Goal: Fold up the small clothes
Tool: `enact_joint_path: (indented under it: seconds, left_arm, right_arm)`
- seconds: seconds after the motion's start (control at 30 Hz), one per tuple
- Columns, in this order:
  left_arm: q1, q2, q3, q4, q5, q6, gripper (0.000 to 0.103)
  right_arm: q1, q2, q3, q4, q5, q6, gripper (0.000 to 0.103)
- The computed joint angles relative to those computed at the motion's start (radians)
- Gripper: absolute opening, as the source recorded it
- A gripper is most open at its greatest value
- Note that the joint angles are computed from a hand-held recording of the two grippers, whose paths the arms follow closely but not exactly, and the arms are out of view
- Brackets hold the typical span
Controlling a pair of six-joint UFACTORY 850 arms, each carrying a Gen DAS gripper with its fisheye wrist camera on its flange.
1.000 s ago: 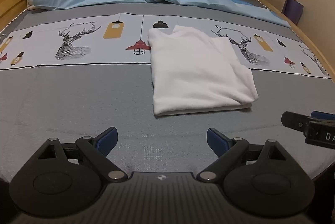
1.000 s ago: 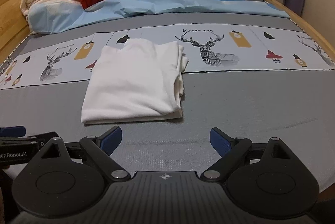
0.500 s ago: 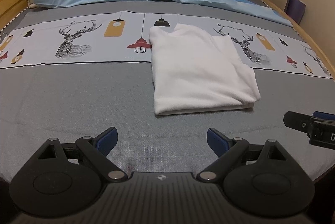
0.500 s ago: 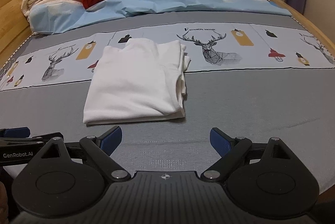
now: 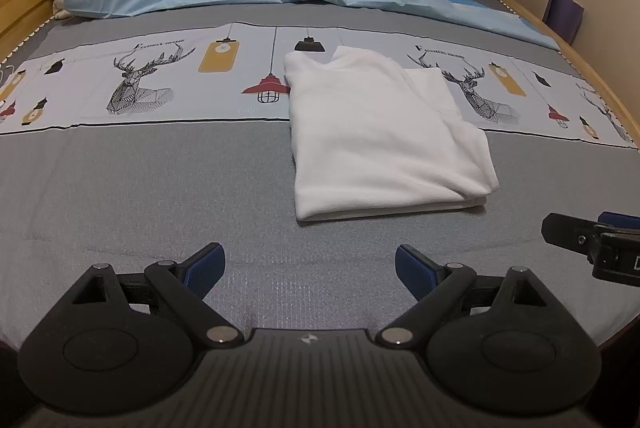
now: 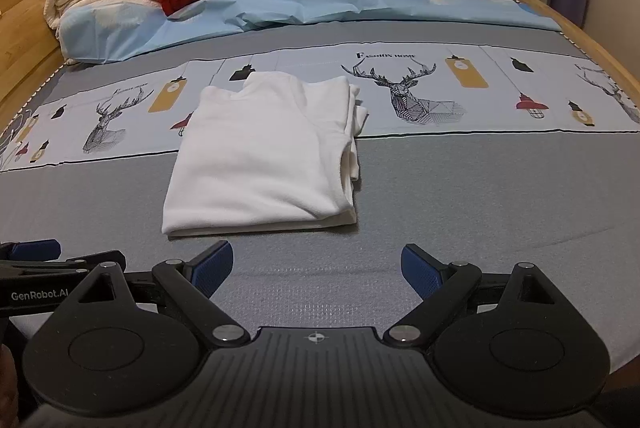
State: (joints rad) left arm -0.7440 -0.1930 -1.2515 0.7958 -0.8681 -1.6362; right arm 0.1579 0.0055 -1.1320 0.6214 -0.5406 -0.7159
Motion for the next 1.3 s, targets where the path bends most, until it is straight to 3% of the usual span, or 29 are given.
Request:
enact_joint_path:
  seconds: [1.03,1.17,1.3]
  left_arm:
    - [-0.004,0.0,0.004,0.026,0.011,0.008,0.095]
    - [-0.004,0.001,0.007,0.036,0.015,0.005,0.102]
    - [-0.011,0.003,0.01,0.064,0.012,-0.011,0.102]
  right_arm:
    - [0.003,0.001,0.001,-0.006,0.0,0.001,0.092]
    - [0.003,0.001,0.0,-0.004,0.0,-0.001,0.092]
    - [-0.001,-0.002,-0.001,-0.002,-0.004,-0.01,0.092]
